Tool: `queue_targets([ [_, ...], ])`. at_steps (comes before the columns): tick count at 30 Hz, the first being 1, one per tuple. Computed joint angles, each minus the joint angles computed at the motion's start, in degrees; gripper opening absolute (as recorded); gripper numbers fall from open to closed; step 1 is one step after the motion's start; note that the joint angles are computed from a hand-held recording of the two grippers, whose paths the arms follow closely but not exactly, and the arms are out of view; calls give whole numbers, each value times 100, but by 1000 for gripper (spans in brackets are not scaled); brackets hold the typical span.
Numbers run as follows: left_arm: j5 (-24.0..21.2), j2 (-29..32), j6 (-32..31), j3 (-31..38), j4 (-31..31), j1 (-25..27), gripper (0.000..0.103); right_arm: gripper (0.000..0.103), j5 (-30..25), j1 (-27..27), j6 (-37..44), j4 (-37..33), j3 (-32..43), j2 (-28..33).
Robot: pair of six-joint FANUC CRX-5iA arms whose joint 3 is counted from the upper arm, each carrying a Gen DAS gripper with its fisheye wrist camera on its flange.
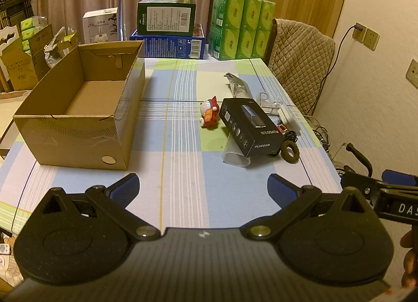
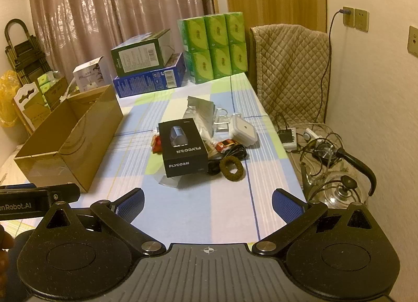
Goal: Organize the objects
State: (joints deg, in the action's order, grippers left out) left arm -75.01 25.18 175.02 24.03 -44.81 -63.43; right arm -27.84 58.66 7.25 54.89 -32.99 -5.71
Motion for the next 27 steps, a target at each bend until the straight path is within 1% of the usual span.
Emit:
queue_targets([
  [15, 14, 24, -33, 29, 26, 23, 102, 101, 63, -54, 32, -45, -4, 40],
  [21, 241, 11, -93, -46, 155, 158, 102, 101, 137, -167, 108, -150, 32, 148],
  [27, 441, 108, -405, 29, 312, 346, 102, 101, 239, -353, 225, -192, 55, 286],
])
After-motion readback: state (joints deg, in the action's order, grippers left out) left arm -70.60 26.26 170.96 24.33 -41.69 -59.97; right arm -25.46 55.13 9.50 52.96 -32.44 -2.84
